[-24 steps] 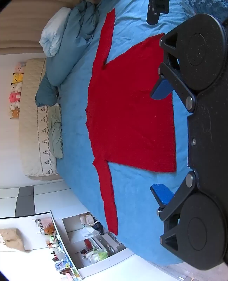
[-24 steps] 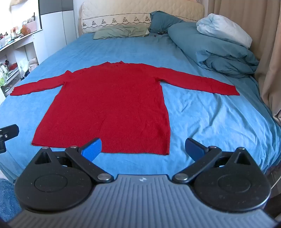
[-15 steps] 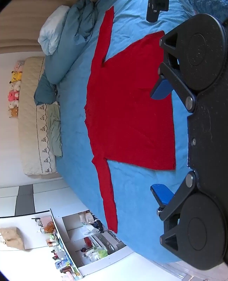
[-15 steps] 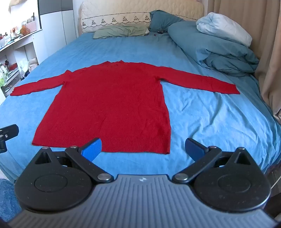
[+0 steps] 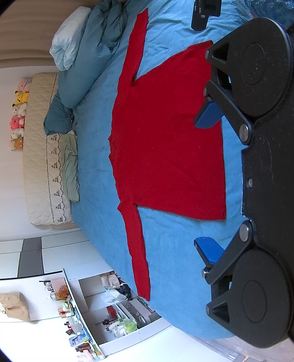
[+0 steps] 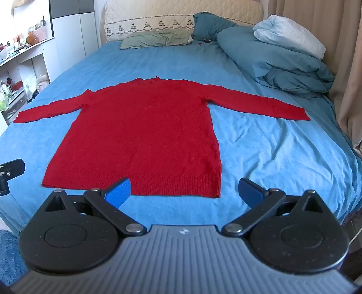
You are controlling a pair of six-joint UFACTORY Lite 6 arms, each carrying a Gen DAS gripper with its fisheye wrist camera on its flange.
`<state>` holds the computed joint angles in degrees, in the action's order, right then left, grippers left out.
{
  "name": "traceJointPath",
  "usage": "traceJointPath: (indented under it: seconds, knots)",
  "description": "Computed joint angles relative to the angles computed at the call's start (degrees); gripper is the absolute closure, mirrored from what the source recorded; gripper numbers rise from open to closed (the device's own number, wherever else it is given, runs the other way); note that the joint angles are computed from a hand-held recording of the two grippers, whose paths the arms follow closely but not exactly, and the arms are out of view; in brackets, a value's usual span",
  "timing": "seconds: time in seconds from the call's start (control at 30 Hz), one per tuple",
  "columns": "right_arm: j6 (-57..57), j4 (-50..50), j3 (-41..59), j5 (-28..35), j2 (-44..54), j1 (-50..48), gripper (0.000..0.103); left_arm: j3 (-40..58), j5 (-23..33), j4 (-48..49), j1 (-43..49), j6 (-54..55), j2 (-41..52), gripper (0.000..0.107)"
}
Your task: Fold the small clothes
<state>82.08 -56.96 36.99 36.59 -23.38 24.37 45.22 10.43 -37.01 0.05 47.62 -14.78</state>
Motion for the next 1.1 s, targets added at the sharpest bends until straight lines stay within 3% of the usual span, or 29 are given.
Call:
traceJointPath:
  seconds: [1.1]
  knots:
    - [1.56,-1.31,0.30,-1.16,1.84,-0.24,0.000,0.09,0.07,-3.49,0.80,3.79,0.43,0.004]
